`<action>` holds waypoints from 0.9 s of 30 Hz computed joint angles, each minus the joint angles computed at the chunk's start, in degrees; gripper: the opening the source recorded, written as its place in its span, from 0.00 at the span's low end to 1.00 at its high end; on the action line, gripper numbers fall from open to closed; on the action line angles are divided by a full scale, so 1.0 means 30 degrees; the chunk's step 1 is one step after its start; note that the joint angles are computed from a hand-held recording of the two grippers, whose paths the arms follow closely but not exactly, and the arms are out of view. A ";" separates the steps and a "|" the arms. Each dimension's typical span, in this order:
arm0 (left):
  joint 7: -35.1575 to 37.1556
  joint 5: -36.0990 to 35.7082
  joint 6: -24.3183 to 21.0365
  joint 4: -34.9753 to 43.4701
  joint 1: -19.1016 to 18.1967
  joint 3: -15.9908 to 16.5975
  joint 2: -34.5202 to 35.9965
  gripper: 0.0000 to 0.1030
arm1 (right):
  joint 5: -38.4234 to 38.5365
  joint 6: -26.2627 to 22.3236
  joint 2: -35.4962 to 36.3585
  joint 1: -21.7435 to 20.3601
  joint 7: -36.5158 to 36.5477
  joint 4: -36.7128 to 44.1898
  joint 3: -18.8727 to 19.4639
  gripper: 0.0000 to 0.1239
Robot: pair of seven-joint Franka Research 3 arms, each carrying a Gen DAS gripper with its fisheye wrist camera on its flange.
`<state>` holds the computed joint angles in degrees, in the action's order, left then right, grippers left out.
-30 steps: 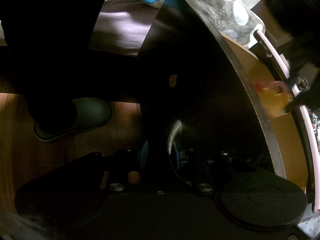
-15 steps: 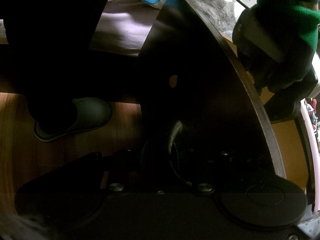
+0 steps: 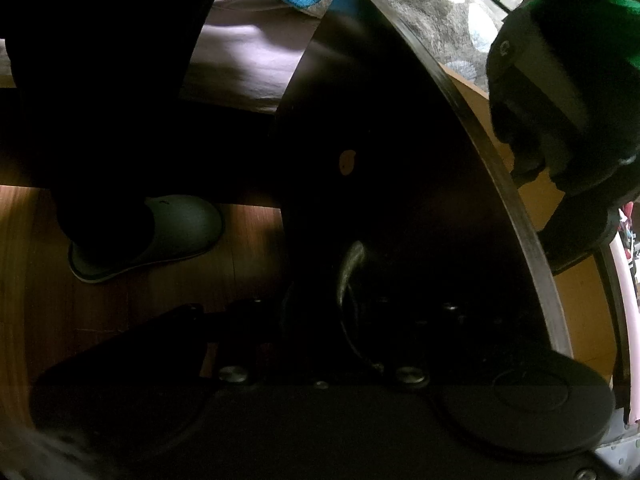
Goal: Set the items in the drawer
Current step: 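Open the left tool to release the yellow toy in the drawer, then move the left tool back to the toy pile and grasp the brown paintbrush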
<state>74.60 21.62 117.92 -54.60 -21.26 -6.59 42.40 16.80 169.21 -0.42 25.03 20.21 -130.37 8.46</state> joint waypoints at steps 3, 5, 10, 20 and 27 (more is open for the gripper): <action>-0.0024 0.0048 -0.0062 0.0011 -0.0040 0.0023 -0.0102 0.57 | -0.0218 0.0006 0.0001 0.0001 0.0173 -0.0014 0.0003 0.21; -0.0041 0.0081 -0.0166 0.0127 -0.0078 0.0040 -0.0096 0.57 | -0.0287 0.0009 0.0018 0.0002 0.0252 -0.0004 0.0004 0.21; -0.0134 -0.0058 -0.0204 0.0146 -0.0036 -0.0038 -0.0264 0.57 | -0.0433 0.0027 0.0082 0.0002 0.0362 0.0043 0.0013 0.21; -0.0512 -0.0982 0.3635 -0.3402 0.0869 -0.0854 -0.3286 0.57 | -0.0215 0.0053 0.0056 0.0023 0.0115 -0.0016 0.0032 0.24; -0.0701 -0.0828 0.5448 -0.2154 0.0928 -0.0690 -0.2997 0.57 | 0.0163 0.0131 0.0011 0.0067 -0.0311 -0.0126 0.0039 0.27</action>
<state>72.49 19.14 134.27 -61.07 -18.47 -8.66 33.41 17.29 169.60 -0.38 25.23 19.28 -130.75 8.58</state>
